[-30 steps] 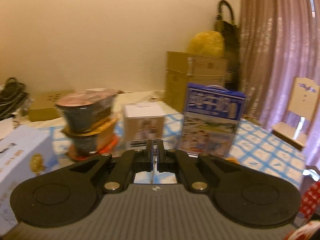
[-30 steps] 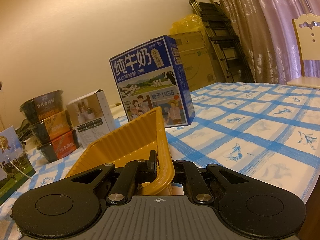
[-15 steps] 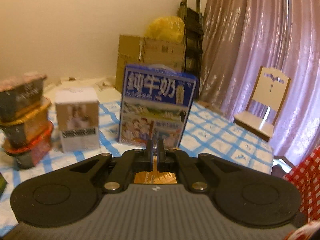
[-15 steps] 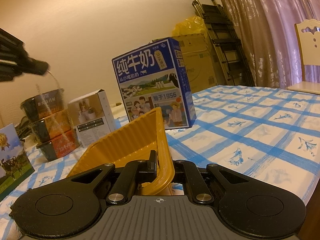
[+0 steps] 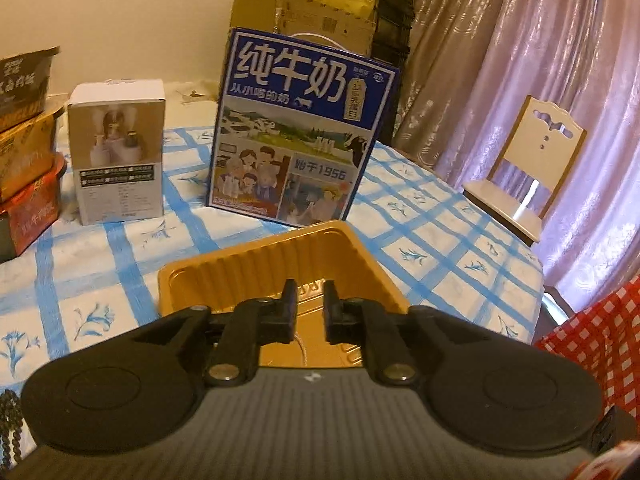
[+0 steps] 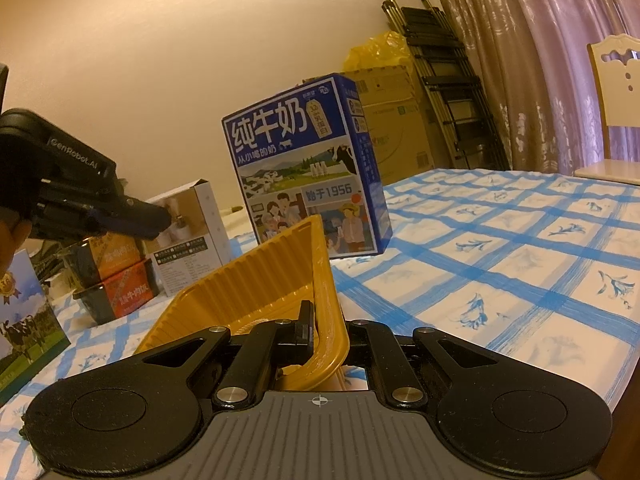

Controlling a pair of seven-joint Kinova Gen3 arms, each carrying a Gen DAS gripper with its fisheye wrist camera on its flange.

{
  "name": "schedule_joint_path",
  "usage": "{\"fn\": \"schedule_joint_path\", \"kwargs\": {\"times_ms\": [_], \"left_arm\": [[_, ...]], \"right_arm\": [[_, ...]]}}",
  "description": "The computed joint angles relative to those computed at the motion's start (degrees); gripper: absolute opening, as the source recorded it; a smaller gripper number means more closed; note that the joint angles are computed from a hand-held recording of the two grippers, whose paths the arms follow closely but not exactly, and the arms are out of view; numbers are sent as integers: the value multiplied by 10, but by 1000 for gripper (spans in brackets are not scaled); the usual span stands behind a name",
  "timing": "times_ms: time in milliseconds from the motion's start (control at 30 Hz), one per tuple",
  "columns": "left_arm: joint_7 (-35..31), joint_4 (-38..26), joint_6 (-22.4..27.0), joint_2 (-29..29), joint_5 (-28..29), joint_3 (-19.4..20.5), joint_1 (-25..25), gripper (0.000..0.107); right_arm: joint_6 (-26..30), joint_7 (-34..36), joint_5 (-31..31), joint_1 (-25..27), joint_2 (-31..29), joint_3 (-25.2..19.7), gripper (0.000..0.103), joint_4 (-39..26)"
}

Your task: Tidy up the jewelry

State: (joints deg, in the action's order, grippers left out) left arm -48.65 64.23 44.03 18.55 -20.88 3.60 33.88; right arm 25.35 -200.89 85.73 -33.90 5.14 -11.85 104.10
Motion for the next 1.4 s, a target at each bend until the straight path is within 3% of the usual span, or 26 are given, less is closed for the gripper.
{"fn": "schedule_joint_path", "kwargs": {"times_ms": [133,300,767,1033,1400], "left_arm": [[21,26,-3,-18,-15,-7,6,18],[67,68,20,-47,-79,-12,20,21],[200,194,144,-144,-188,41,-30,23],[247,257,210,-191,-189,85,-76,25],[282,305,227,-225,-164,120,-113,25]], "right_arm": [[0,0,0,0,0,0,7,0],[0,0,0,0,0,0,7,0],[0,-9,6,1,-1,0,7,6],[0,-18,12,3,-3,-2,7,12],[-2,-18,14,5,-2,-3,7,12]]}}
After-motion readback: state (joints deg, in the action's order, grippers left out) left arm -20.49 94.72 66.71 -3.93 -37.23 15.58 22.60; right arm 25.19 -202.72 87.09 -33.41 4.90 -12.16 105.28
